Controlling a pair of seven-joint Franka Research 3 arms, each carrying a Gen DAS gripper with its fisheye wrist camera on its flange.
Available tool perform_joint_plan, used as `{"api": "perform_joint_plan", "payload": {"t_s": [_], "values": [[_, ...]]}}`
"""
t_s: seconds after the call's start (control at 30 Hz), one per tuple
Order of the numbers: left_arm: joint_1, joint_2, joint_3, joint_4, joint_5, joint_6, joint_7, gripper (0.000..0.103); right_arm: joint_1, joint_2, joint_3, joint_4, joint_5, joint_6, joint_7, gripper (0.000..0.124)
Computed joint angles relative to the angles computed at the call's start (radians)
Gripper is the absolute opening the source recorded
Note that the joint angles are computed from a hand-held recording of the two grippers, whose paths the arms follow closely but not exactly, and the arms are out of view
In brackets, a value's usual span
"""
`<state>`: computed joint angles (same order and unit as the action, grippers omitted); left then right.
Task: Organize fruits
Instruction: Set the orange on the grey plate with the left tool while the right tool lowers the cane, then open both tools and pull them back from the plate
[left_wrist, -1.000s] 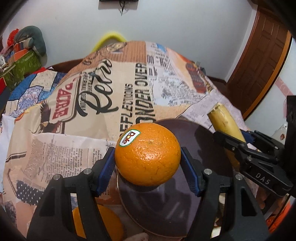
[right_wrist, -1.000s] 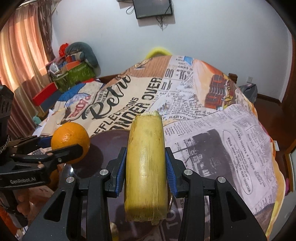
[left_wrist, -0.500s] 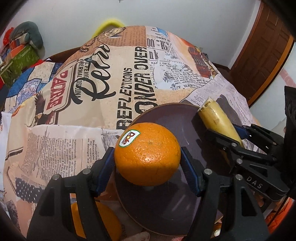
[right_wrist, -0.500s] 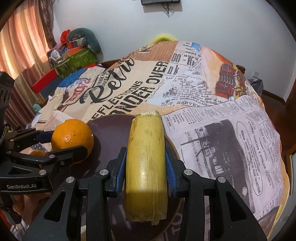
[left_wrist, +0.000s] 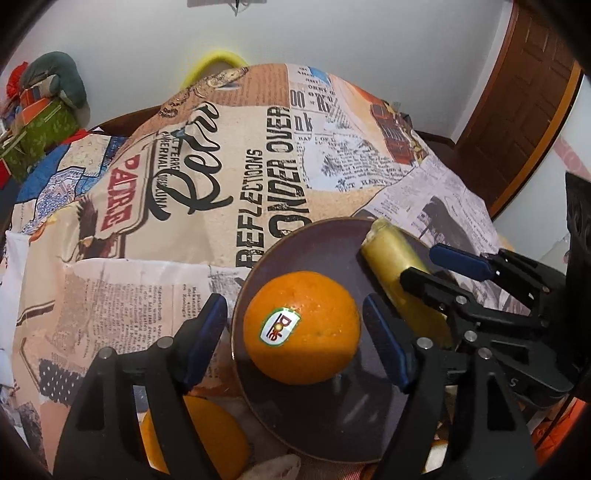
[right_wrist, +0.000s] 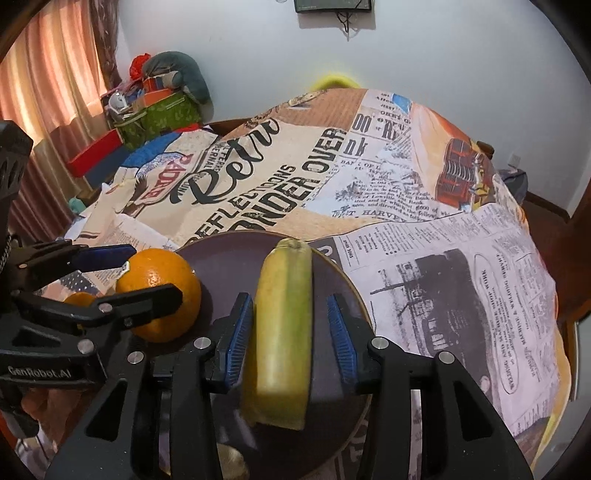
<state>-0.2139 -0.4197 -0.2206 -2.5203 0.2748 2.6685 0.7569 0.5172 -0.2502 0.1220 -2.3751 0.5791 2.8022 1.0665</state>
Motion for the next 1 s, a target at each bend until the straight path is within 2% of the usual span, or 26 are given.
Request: {"api": "perform_joint_plan", "payload": {"t_s": [0.17,0.43,0.53,0.63,0.93,1.0], "values": [[0.006,-0.058,-0.012,-0.015,0.011,-0.015,-0.033,0.076,-0.009,-0.044,0.002,-0.014,-0.011,-0.005,0.029,0.039],[-0.007,-0.207,-0.044,-0.04,0.051,-0.084,-0.079,0.076,-0.003,-0.181,0.005,-0.082,-0.046,0.009,0.082,0.039],[-0.02,-0.284,-0.051,-0.062,0.057,-0.115,-0.094,0.081,0.001,-0.241,0.007,-0.113,-0.062,0.015,0.104,0.041],[-0.03,-0.347,-0.059,-0.08,0.065,-0.146,-0.106,0.085,0.01,-0.303,0.009,-0.152,-0.072,0.028,0.126,0.047],[-0.098,-0.55,-0.068,-0.14,0.048,-0.296,-0.113,0.085,0.045,-0.454,0.017,-0.252,-0.095,0.022,0.198,0.053],[-0.114,-0.599,-0.075,-0.155,0.044,-0.335,-0.116,0.088,0.051,-0.481,0.024,-0.272,-0.102,0.018,0.215,0.055]]}}
